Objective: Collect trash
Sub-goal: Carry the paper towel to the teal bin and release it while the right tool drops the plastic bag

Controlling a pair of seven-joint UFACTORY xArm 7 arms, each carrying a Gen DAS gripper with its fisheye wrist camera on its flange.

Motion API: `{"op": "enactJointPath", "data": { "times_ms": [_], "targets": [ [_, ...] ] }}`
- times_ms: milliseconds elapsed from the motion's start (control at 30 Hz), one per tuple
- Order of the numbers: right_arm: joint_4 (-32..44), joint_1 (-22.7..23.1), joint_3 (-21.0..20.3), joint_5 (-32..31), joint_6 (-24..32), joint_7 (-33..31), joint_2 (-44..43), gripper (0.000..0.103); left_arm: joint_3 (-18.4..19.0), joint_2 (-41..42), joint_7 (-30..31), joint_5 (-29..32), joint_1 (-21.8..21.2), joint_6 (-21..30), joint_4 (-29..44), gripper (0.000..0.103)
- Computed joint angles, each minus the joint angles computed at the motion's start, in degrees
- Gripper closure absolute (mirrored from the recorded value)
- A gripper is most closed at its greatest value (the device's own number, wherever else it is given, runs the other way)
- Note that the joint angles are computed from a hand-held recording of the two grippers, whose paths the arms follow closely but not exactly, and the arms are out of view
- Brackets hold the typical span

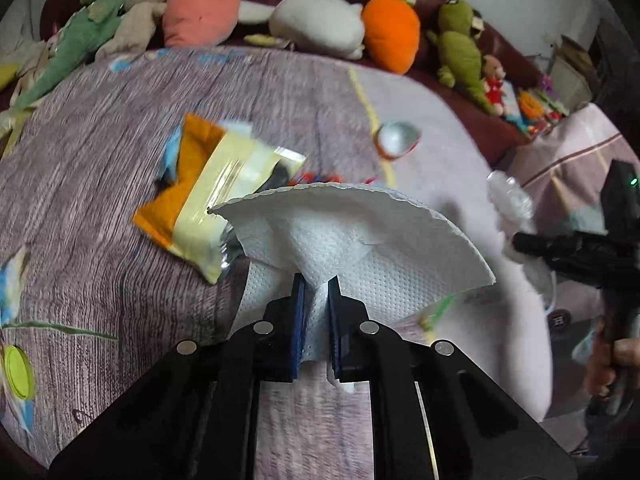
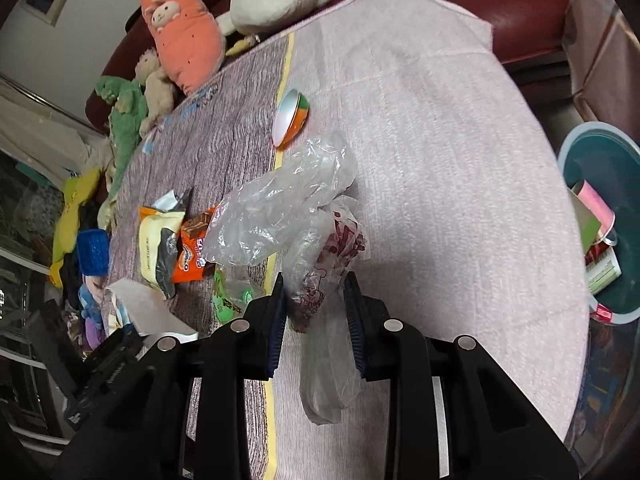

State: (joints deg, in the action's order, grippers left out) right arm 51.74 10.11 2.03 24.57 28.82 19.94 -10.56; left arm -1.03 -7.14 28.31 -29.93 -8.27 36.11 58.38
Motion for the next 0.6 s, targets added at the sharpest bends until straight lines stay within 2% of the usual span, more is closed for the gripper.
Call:
{"op": "enactJointPath", "data": {
  "times_ms": [267,600],
  "targets": [
    [-6.8,-1.8,-2.7,0.7,-2.8,0.2,-8.4,0.076,-2.4,1.0,0.5,-2.1,-3.7,3.0,5.3,0.091],
    [-16.9,-9.9,-7.0,-6.5,-0.8,3.2,-23.1,0.076,-9.1,10.0,-3.2,0.8,-10.0,5.2,16.6,0.091]
  ]
}}
